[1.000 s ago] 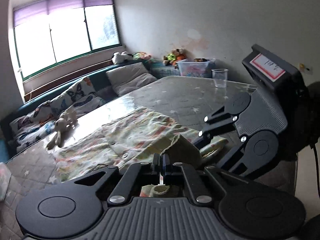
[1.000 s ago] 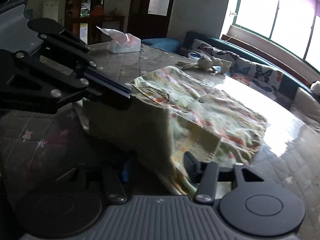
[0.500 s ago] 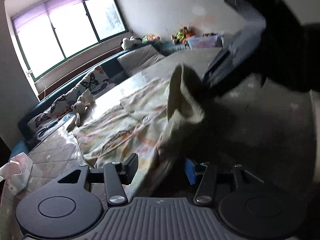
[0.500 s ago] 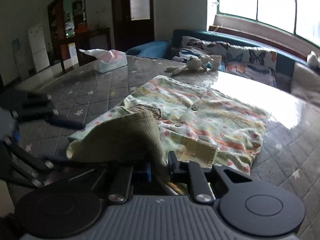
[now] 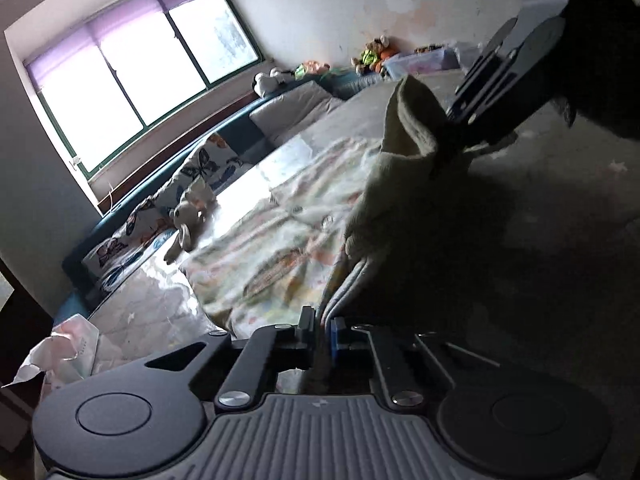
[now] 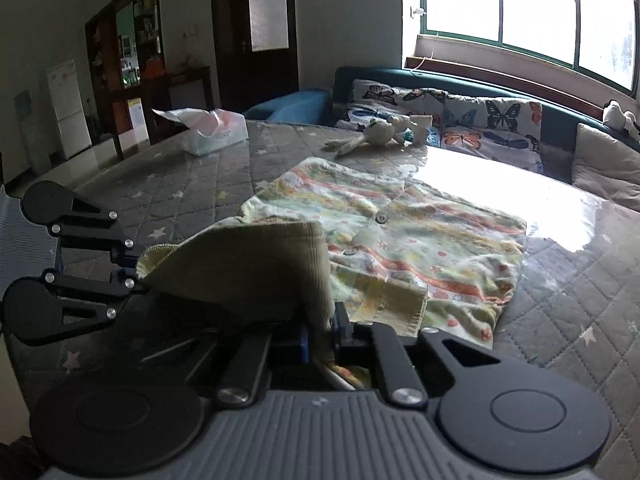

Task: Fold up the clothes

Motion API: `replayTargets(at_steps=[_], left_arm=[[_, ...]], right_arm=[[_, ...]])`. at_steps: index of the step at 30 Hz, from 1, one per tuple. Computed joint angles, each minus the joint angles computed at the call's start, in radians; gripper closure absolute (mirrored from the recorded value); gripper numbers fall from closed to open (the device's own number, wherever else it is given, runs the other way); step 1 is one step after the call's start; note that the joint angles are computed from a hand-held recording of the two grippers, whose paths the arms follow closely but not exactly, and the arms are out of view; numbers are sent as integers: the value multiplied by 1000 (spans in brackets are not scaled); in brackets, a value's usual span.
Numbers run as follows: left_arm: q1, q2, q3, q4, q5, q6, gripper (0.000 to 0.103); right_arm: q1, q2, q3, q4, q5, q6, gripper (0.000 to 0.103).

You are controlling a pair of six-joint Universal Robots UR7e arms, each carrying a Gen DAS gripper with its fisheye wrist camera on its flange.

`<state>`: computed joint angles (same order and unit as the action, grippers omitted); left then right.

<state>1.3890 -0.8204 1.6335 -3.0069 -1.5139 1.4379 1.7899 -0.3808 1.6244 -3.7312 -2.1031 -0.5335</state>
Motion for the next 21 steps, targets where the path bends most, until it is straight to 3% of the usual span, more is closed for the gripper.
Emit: replayTargets(at_steps=[6, 14, 21], left_arm=[[-2, -108, 69, 91, -28, -19, 95], [-4, -330, 210, 295, -45, -20, 95], [-10, -317, 179, 311, -39, -81, 95]], right_arm=[[39, -61, 109, -17, 20, -9, 94], [130, -160, 270, 62, 26, 78, 94], [160, -169, 236, 133, -13, 67, 94]])
